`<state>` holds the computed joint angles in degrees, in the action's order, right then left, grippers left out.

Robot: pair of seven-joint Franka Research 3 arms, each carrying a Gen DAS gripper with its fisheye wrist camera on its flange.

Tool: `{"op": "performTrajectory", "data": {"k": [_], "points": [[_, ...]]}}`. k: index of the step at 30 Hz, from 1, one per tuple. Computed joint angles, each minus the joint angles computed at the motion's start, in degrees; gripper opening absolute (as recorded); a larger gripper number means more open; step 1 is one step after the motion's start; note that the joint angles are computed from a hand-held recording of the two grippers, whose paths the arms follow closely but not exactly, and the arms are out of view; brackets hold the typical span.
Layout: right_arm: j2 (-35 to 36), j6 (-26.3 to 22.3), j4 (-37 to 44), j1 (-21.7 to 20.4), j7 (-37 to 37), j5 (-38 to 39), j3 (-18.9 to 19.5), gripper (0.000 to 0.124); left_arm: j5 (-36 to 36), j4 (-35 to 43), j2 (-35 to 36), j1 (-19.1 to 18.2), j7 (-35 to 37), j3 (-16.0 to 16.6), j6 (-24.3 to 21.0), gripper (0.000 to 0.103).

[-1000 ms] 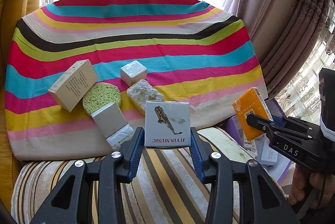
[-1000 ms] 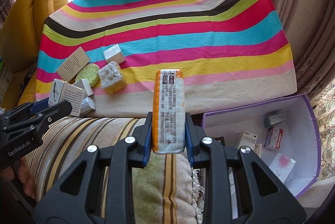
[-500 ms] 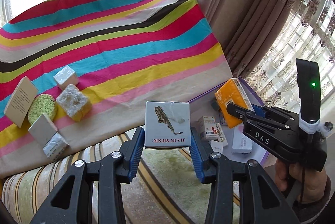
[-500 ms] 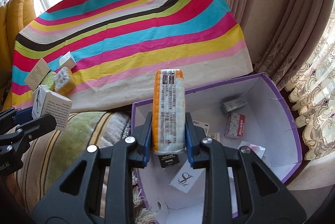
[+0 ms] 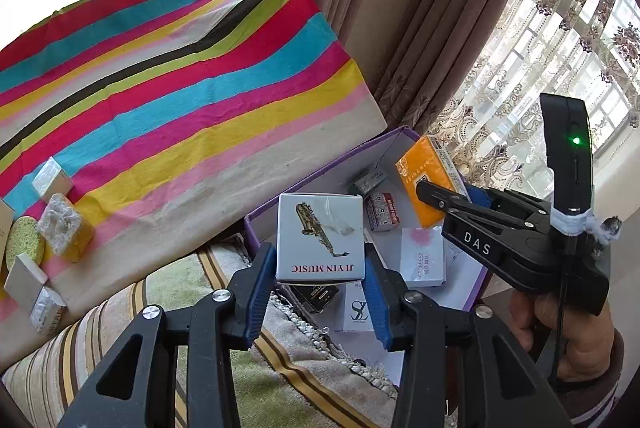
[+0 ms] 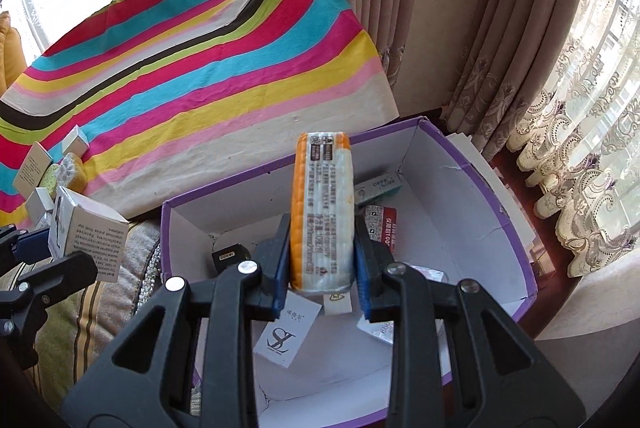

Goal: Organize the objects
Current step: 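Open left tool over the bin while right releases the packet inside, then move both open tools back to the sponges and boxes on the sofa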

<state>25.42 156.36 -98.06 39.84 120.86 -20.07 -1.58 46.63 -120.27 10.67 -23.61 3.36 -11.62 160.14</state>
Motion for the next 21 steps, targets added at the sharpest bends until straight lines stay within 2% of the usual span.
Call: {"op": "performTrajectory", "data": {"k": [3, 5, 7, 10, 21], "points": [[-0.32, 0.12, -0.24, 0.71, 2.12, -1.48, -1.33, 0.038, -0.52, 1.1, 1.26, 0.22, 0.85, 0.01, 1.78, 0.047], [-0.45, 0.51, -0.34, 0.85, 3.3, -2.33, -1.71, 0.061, -1.1, 1.48, 1.7, 0.06, 1.53, 0.17, 2.26, 0.054], [-0.53, 1.15, -0.42, 1.13, 4.49, -3.54, -2.18, 0.07, -0.42, 1.33, 1.55, -0.41, 0.52, 0.79, 2.75, 0.06], [-0.32, 1.01, 0.05, 0.74, 4.45, -3.57, -1.6, 0.073, 0.58, 0.42, 0.68, -0.61, -1.62, 1.39, 3.01, 0.064], [-0.33, 0.61, 0.94, 0.41, 1.06, -1.56, 0.51, 0.075, 5.1, -3.03, -2.74, 1.03, -8.87, 1.31, 2.11, 0.064]]}}
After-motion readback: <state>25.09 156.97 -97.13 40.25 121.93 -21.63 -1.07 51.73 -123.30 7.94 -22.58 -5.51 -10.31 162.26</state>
